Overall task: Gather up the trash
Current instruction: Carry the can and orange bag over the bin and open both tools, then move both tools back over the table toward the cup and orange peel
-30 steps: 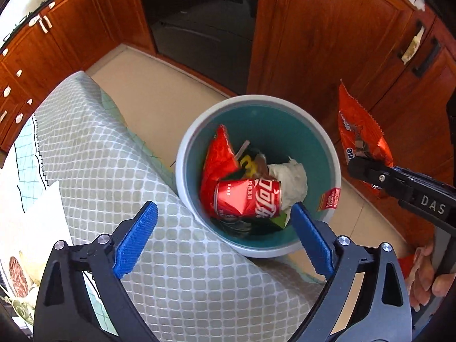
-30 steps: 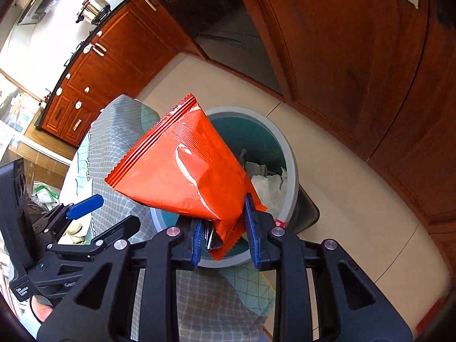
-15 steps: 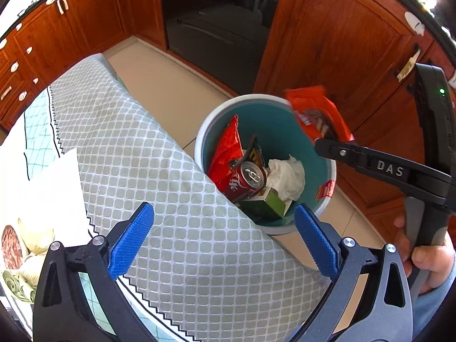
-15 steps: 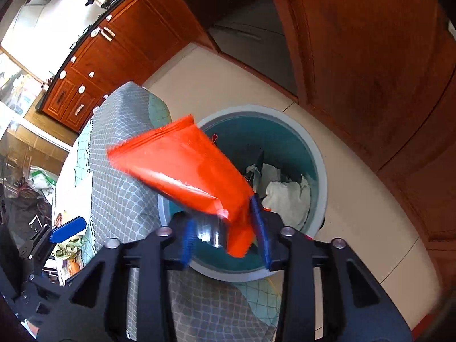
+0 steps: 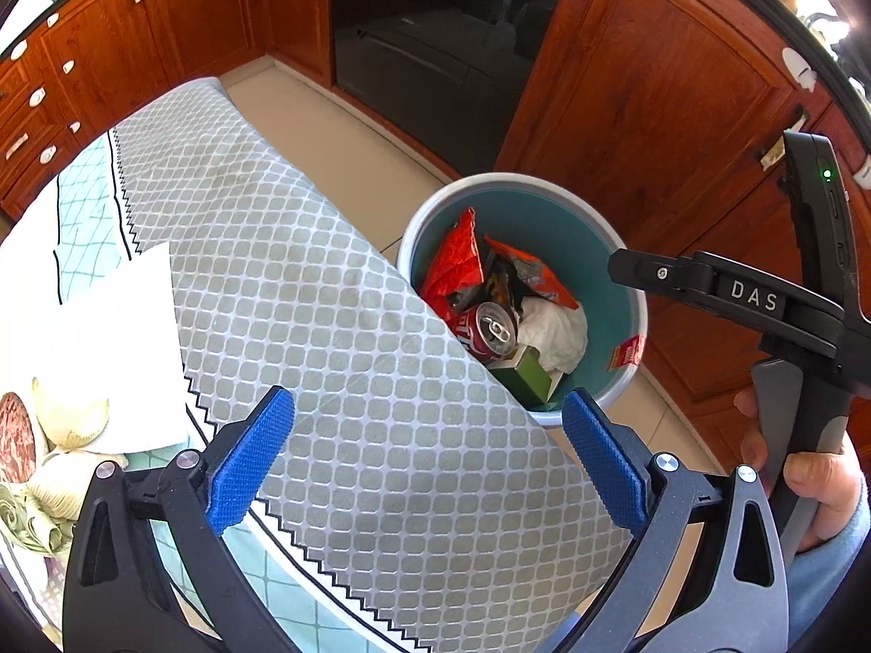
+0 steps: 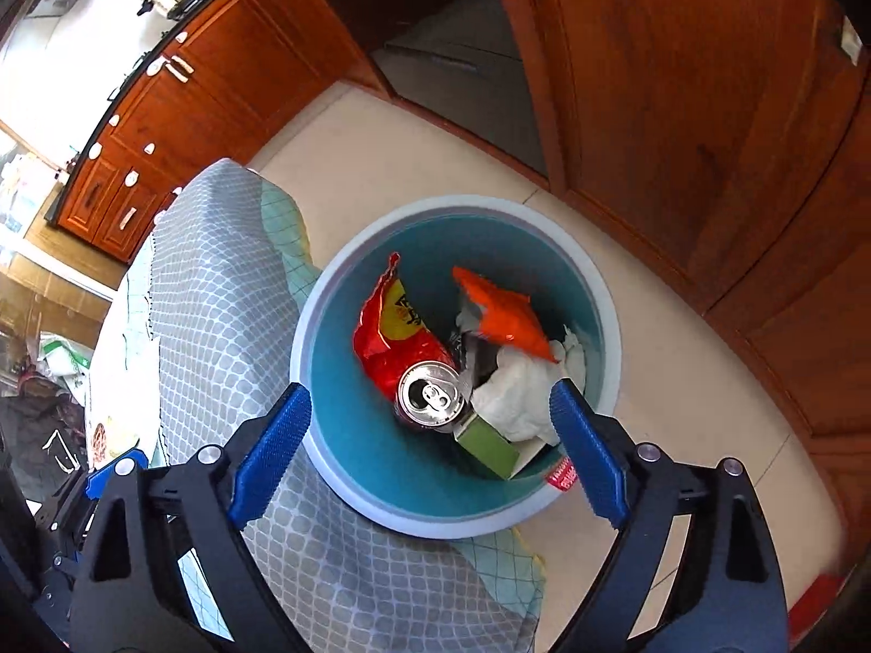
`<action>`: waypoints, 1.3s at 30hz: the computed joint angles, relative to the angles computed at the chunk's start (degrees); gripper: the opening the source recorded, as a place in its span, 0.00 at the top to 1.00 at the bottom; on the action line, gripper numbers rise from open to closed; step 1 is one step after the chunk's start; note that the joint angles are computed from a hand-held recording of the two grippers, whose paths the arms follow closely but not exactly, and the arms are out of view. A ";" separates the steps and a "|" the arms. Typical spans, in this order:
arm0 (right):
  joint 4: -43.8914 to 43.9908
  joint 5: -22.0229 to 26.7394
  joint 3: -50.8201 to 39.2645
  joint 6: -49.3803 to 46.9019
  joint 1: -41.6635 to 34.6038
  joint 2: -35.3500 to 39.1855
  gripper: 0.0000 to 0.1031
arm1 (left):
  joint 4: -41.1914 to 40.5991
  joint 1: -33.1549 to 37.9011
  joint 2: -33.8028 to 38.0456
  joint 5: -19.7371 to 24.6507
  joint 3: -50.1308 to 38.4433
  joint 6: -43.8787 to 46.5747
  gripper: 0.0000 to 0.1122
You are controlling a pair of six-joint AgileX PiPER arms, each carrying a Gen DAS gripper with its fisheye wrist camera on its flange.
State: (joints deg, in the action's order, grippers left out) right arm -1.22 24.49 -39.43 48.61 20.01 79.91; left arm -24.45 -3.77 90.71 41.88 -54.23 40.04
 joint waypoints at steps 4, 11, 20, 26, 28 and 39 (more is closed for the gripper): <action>-0.31 1.41 -1.05 1.29 1.45 0.25 0.17 | -1.40 2.46 -0.94 1.63 0.26 2.27 0.12; -5.18 4.50 -4.81 7.54 7.66 1.25 0.17 | -3.90 6.57 -3.56 3.11 1.79 6.26 0.12; -11.40 8.44 -10.65 17.31 17.30 4.00 0.15 | -6.55 19.56 -6.82 7.10 3.48 15.39 0.12; -13.05 11.61 -17.11 20.15 23.80 8.20 0.15 | -7.82 31.77 -5.68 10.46 2.55 22.93 0.12; -13.50 12.61 -19.66 20.97 26.05 9.94 0.15 | -7.95 36.09 -4.82 11.31 1.69 25.85 0.12; -10.40 19.09 -40.56 16.66 37.39 25.27 0.15 | -8.56 56.95 7.28 13.76 -11.19 40.01 0.12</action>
